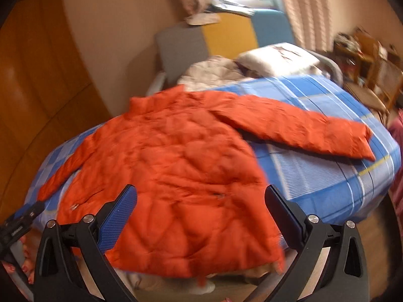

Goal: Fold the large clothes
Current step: 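Grasp the sleeve cuff with the right gripper and fold it across the jacket body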

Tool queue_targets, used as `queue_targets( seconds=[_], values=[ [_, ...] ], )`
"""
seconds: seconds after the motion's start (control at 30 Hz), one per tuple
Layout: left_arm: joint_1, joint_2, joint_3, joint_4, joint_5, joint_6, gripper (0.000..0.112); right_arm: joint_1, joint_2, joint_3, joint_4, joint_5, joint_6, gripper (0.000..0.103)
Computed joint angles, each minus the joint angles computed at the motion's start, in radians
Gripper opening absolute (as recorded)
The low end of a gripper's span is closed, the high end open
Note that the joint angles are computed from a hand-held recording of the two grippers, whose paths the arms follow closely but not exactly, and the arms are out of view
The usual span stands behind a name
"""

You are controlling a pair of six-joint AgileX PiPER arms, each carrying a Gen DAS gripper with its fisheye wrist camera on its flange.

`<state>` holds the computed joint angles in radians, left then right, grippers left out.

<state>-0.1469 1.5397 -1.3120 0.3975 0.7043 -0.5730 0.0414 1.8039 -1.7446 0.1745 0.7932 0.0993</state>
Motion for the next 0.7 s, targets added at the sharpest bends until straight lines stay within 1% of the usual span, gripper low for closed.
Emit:
queue_targets(
  seconds=[0.07,0.1,0.13,0.17,0.23,0.3,0.33,0.37,0.4,0.43,0.5,0.53,0.57,0.63,0.7],
  values=[
    [0.014,0.071,-0.057,0.031,0.040,-0.007,0.101,-0.062,0.071,-0.058,-0.009,0.033,0.054,0.100],
    [0.030,0.108,-0.086,0.022,0.048,0.004,0.101,-0.106,0.110,-0.086,0.022,0.036,0.064,0.100],
    [0.042,0.128,-0.095,0.019,0.038,0.008,0.101,-0.151,0.147,-0.112,0.055,0.036,0.078,0.100],
    [0.052,0.156,-0.112,0.037,0.040,-0.009,0.101,-0.191,0.186,-0.145,0.073,0.044,0.113,0.100],
    [0.074,0.214,-0.160,0.044,0.063,-0.024,0.101,-0.260,0.255,-0.202,0.124,0.054,0.168,0.097],
    [0.100,0.254,-0.196,0.030,0.069,-0.012,0.101,-0.319,0.322,-0.255,0.156,0.057,0.229,0.085],
    [0.115,0.277,-0.220,0.018,0.075,-0.002,0.101,-0.345,0.347,-0.271,0.178,0.053,0.256,0.082],
    [0.125,0.290,-0.229,0.018,0.062,0.003,0.101,-0.367,0.370,-0.289,0.209,0.047,0.276,0.079],
    [0.129,0.308,-0.246,0.040,0.066,-0.012,0.101,-0.392,0.388,-0.286,0.239,0.023,0.305,0.075],
    [0.134,0.325,-0.267,0.052,0.080,-0.022,0.101,-0.407,0.401,-0.292,0.252,0.016,0.331,0.073],
    [0.164,0.356,-0.302,0.013,0.070,-0.003,0.101,-0.442,0.421,-0.275,0.329,-0.031,0.346,0.065],
    [0.176,0.367,-0.317,-0.010,0.070,0.010,0.101,-0.451,0.431,-0.271,0.341,-0.052,0.369,0.063],
    [0.186,0.382,-0.336,-0.027,0.075,0.016,0.101,-0.457,0.435,-0.264,0.343,-0.075,0.395,0.056],
    [0.204,0.408,-0.363,-0.047,0.071,0.032,0.101,-0.462,0.448,-0.265,0.352,-0.113,0.419,0.052],
    [0.208,0.433,-0.387,-0.034,0.079,0.029,0.101,-0.463,0.476,-0.318,0.321,-0.109,0.470,0.046]
  ],
)
